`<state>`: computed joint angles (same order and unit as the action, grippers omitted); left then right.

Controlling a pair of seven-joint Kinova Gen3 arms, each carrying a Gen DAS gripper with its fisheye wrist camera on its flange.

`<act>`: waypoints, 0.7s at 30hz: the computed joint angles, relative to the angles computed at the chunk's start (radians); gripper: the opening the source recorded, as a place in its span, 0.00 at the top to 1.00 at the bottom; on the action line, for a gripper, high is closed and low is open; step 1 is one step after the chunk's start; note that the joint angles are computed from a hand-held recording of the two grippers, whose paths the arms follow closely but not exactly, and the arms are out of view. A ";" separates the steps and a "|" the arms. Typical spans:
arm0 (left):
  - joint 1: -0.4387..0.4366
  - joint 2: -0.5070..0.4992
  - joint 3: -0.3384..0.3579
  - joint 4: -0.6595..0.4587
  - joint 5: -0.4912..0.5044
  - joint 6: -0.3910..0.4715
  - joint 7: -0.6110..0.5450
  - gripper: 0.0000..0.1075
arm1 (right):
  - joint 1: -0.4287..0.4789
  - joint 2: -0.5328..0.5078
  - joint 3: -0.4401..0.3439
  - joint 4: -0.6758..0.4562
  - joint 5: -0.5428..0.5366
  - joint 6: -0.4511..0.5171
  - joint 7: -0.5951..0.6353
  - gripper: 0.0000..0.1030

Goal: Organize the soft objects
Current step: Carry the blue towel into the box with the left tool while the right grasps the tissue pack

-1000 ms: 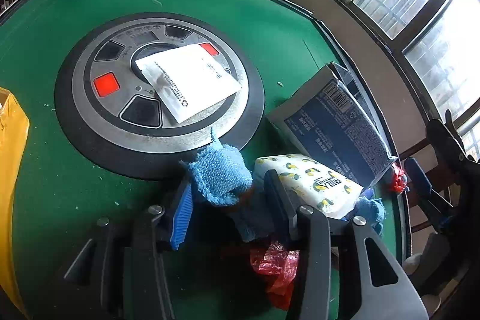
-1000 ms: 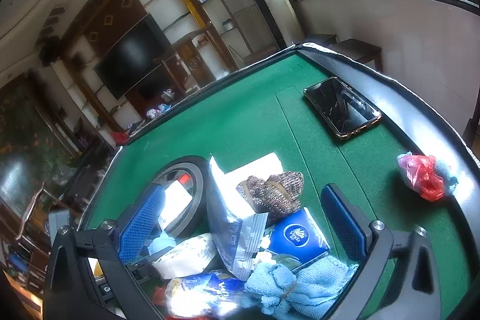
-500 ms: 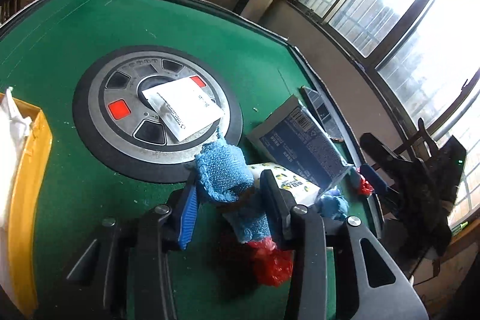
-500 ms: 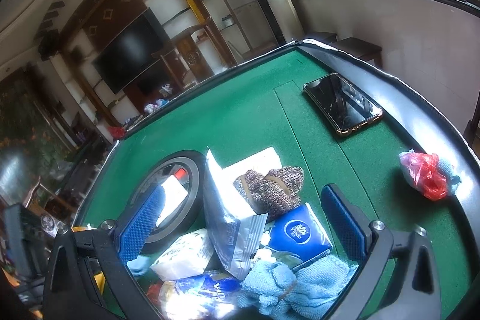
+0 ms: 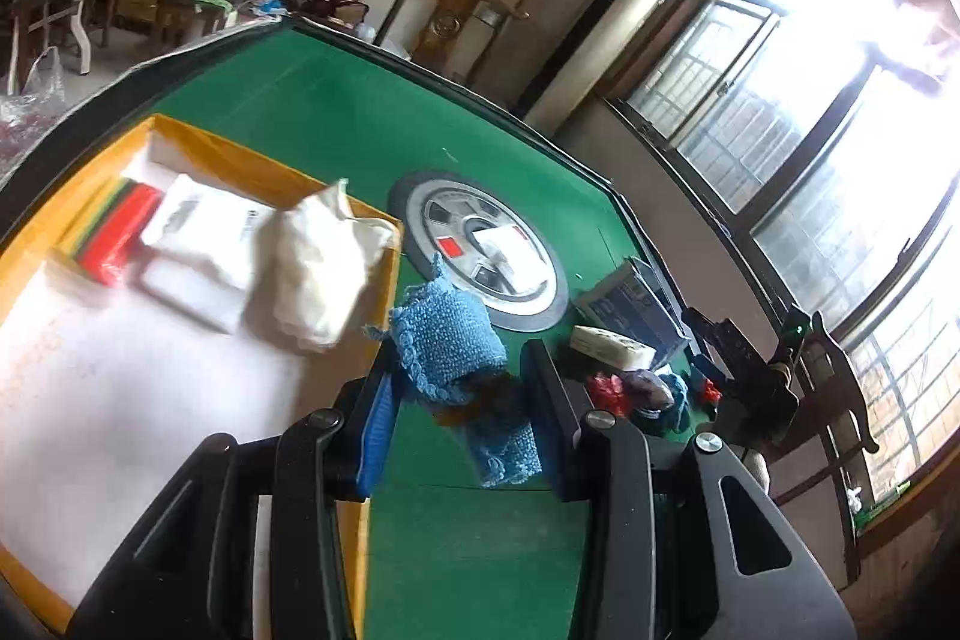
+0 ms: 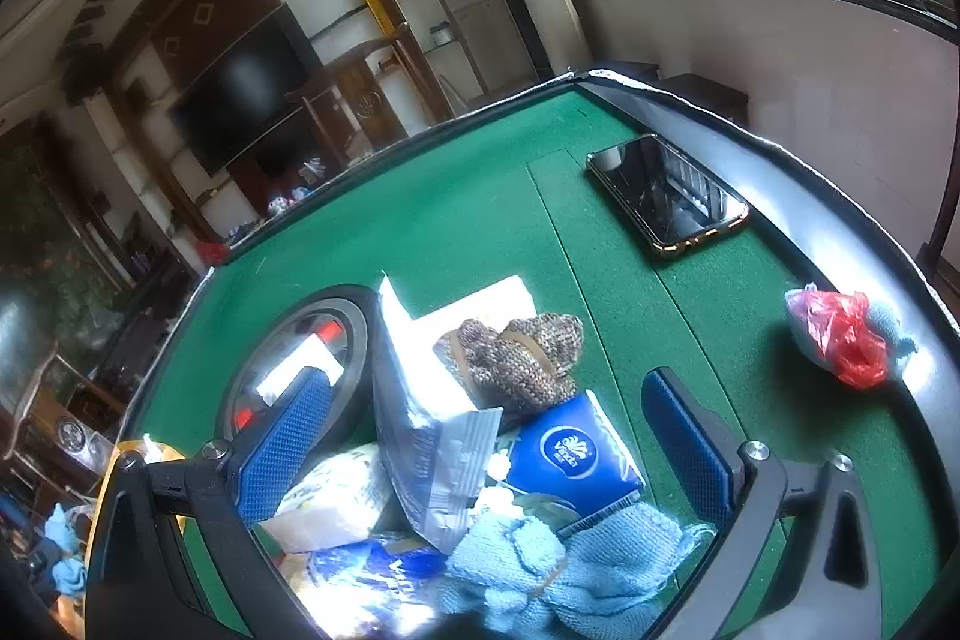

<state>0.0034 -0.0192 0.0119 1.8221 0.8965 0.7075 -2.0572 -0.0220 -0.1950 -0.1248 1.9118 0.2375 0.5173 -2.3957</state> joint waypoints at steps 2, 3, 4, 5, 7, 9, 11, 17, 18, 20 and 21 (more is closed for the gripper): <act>-0.025 -0.008 -0.029 0.031 0.052 0.008 -0.042 0.65 | 0.045 -0.012 -0.055 0.002 0.047 0.017 -0.049 0.01; -0.039 -0.013 -0.043 0.048 0.078 0.013 -0.063 0.65 | 0.059 -0.023 -0.072 0.005 0.062 0.023 -0.068 0.01; -0.052 -0.016 -0.054 0.062 0.098 0.018 -0.079 0.65 | 0.054 -0.036 -0.071 0.004 0.060 0.031 -0.071 0.01; -0.064 -0.018 -0.064 0.071 0.112 0.027 -0.092 0.65 | 0.031 -0.051 -0.063 -0.003 0.053 0.047 -0.058 0.01; -0.086 -0.019 -0.078 0.088 0.141 0.037 -0.126 0.65 | -0.057 -0.071 -0.019 -0.043 0.005 0.117 0.012 0.01; -0.103 -0.029 -0.087 0.114 0.169 0.038 -0.160 0.65 | -0.150 -0.052 0.029 -0.105 -0.053 0.198 0.093 0.01; -0.117 -0.026 -0.097 0.133 0.207 0.052 -0.195 0.65 | -0.242 0.005 0.085 -0.183 -0.112 0.279 0.175 0.01; -0.176 -0.032 -0.130 0.180 0.278 0.139 -0.302 0.65 | -0.306 0.232 0.070 -0.407 -0.013 0.523 0.289 0.01; -0.184 -0.033 -0.133 0.182 0.278 0.145 -0.307 0.65 | -0.311 0.258 0.054 -0.434 0.011 0.564 0.285 0.01; -0.201 -0.035 -0.137 0.180 0.269 0.153 -0.310 0.65 | -0.333 0.307 0.041 -0.492 0.050 0.645 0.286 0.05; -0.206 -0.036 -0.138 0.181 0.263 0.152 -0.310 0.65 | -0.333 0.322 0.025 -0.508 0.070 0.674 0.285 0.18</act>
<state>-0.2028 -0.0550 -0.1263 2.0028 1.1598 0.8592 -2.3670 -0.3546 0.1272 -0.0994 1.4041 0.3072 1.1914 -2.1111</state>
